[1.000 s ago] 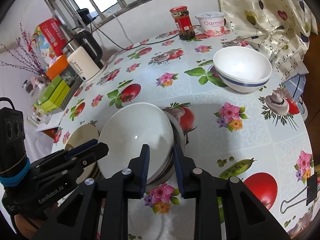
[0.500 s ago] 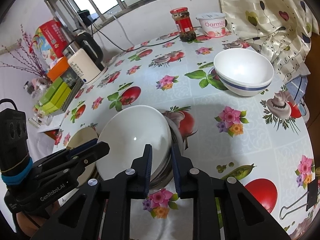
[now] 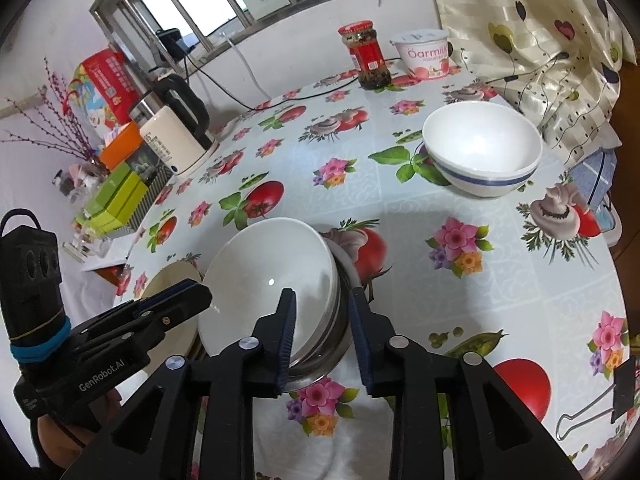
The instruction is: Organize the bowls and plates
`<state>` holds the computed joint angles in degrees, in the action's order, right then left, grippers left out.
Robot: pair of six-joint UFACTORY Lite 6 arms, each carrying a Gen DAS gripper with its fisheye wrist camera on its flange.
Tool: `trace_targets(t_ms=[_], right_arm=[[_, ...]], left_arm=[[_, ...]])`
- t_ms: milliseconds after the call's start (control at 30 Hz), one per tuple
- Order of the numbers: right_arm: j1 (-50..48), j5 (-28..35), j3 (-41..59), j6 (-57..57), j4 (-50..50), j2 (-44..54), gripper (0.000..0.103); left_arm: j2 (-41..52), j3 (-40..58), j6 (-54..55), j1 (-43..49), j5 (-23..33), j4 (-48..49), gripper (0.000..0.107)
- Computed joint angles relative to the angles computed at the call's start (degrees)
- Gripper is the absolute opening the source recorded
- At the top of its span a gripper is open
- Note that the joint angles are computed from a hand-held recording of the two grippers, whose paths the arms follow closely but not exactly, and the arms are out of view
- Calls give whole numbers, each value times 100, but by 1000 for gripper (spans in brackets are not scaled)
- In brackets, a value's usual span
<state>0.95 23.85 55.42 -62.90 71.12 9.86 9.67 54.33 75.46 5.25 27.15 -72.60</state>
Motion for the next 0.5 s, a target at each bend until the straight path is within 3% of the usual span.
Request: trace_targets(t_ms=[133, 500], right_arm=[[-29, -75, -221, -308, 198, -282, 39], [-168, 10, -628, -1288, 983, -683, 46]], left_arm=[[-186, -144, 114, 58, 43, -144, 26], [-575, -339, 144, 51, 83, -186, 26]])
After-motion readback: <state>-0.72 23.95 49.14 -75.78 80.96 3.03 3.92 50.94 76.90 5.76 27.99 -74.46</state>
